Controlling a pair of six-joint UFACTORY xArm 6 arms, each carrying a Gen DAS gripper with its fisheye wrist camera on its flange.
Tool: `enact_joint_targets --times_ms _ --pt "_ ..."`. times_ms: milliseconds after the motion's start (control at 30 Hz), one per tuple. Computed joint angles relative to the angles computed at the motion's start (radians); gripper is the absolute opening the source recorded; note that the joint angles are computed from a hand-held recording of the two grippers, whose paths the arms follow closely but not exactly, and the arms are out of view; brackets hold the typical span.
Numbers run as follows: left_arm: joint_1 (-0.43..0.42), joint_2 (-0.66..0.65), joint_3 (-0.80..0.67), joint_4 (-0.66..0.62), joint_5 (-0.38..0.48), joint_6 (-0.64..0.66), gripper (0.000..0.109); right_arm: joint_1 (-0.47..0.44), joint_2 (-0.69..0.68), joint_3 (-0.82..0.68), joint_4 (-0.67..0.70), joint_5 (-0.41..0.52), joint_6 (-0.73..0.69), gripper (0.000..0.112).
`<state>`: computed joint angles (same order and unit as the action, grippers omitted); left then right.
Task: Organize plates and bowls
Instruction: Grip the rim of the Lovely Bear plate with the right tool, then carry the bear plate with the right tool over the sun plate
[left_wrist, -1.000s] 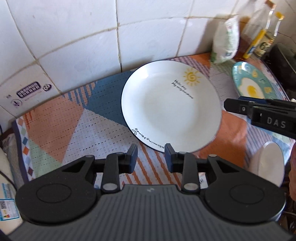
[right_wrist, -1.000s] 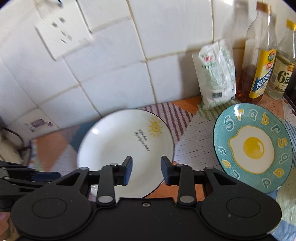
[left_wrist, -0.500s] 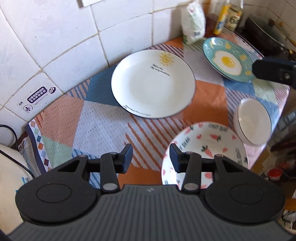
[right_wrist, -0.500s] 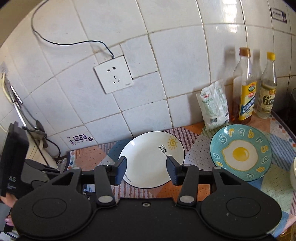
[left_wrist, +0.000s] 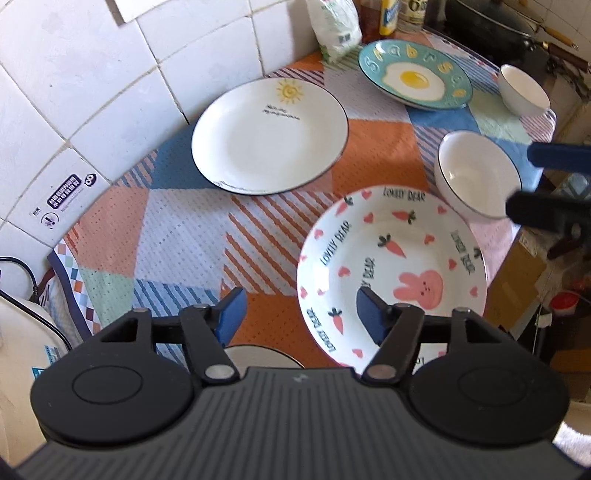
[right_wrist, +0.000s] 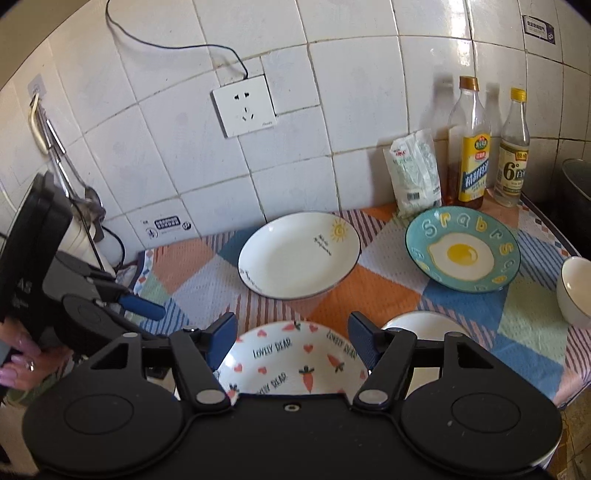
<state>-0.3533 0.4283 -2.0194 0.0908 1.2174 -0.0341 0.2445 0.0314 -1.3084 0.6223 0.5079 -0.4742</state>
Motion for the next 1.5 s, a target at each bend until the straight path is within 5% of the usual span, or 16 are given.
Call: enact_joint_targets --times_ms 200,400,600,800,900,1000,1167,1267,1500 --pt "-0.015 -0.022 0.077 0.012 -0.042 0.049 0.076 0.021 -0.094 0.201 0.037 -0.102 -0.062 0.071" --pt "-0.003 0.001 0.127 0.003 -0.141 0.119 0.076 0.055 -0.089 0.325 0.338 -0.243 -0.325 0.071" --pt "0.012 0.09 0.058 0.002 -0.098 0.098 0.076 0.055 -0.017 0.335 0.381 -0.284 -0.235 0.071" --pt "0.019 0.116 0.044 0.048 -0.082 0.063 0.076 0.04 0.0 0.323 0.404 -0.218 -0.201 0.064" --pt "0.027 0.127 0.035 0.015 -0.079 0.084 0.076 0.055 0.007 0.333 0.242 -0.269 -0.057 0.064" --pt "0.026 0.134 0.034 0.002 -0.083 0.12 0.073 0.057 0.017 0.327 0.208 -0.279 -0.003 0.053" --pt "0.03 0.138 0.03 -0.056 -0.083 0.173 0.043 0.041 0.039 0.297 0.254 -0.217 0.015 0.02" --pt "0.037 0.13 0.038 -0.096 -0.09 0.152 0.026 0.035 0.043 0.29 0.266 -0.199 0.026 0.019" --pt "0.044 0.133 0.044 -0.124 -0.102 0.162 0.028 0.003 0.069 0.252 0.373 -0.118 -0.025 0.018"
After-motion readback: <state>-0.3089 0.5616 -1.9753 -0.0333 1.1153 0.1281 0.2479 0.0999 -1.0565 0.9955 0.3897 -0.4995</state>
